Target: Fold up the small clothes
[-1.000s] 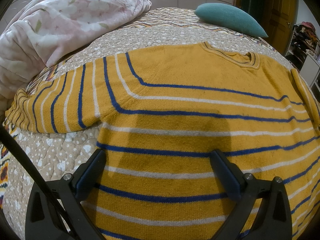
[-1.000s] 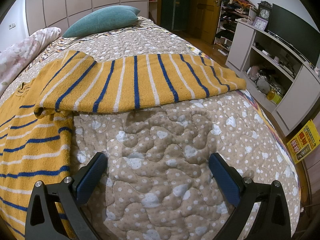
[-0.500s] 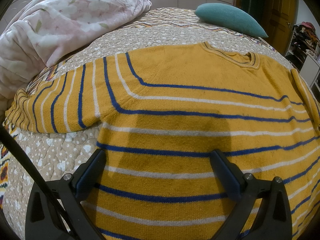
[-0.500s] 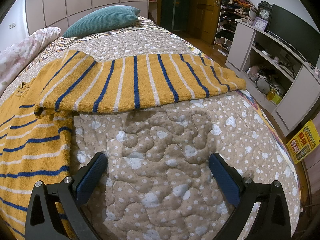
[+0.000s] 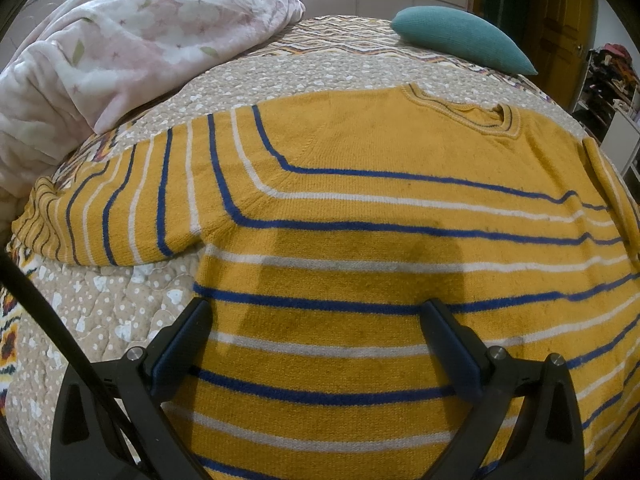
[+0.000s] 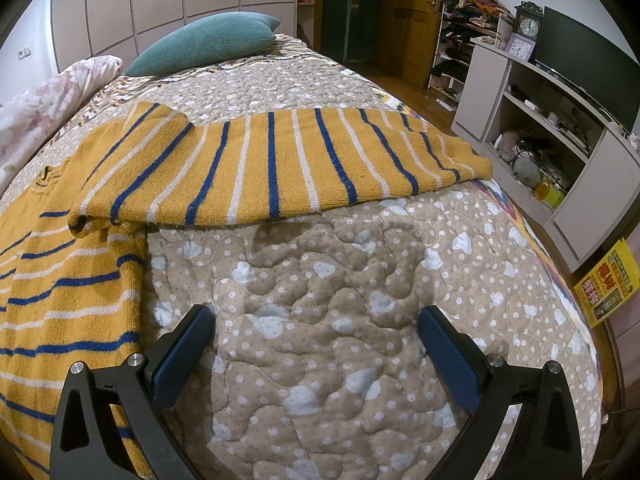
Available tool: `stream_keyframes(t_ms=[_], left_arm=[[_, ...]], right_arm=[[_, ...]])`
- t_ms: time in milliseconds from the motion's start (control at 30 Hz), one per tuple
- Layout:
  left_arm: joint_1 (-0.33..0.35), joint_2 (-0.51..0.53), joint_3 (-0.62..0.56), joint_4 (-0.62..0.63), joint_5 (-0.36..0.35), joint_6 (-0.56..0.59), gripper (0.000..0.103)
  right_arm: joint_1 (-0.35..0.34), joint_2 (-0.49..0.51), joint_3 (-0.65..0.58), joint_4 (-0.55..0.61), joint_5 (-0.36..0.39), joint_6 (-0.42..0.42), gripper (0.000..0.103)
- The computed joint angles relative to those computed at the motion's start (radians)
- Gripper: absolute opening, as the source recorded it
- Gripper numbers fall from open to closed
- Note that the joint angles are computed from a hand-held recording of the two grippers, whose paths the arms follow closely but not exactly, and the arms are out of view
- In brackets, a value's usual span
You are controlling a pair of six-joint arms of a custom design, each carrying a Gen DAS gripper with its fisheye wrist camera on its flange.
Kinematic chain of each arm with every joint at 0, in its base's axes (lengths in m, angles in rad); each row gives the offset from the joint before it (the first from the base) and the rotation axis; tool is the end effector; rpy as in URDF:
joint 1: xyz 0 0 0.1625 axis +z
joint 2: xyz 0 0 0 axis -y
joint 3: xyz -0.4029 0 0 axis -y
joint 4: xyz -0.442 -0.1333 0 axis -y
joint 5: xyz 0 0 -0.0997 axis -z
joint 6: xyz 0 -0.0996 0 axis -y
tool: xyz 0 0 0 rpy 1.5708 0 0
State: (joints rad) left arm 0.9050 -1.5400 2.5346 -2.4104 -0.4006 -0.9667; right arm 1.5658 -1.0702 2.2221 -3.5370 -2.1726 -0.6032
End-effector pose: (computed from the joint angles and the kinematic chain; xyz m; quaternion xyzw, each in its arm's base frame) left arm -0.0366 -0.4109 0.1408 -0.0823 0.8282 -0.3570 0.4242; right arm 0.0744 -0.5017 0.1283 0.1463 -0.8726 0.2794 0.3729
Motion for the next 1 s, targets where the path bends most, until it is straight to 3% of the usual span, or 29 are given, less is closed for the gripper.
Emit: stream_keyframes(t_ms=[1000], left_arm=[[-0.004, 0.006, -0.008, 0.026, -0.008, -0.020, 0.103]], right_arm=[[0.009, 0.014, -0.007, -0.009, -0.023, -0.002, 0.103]])
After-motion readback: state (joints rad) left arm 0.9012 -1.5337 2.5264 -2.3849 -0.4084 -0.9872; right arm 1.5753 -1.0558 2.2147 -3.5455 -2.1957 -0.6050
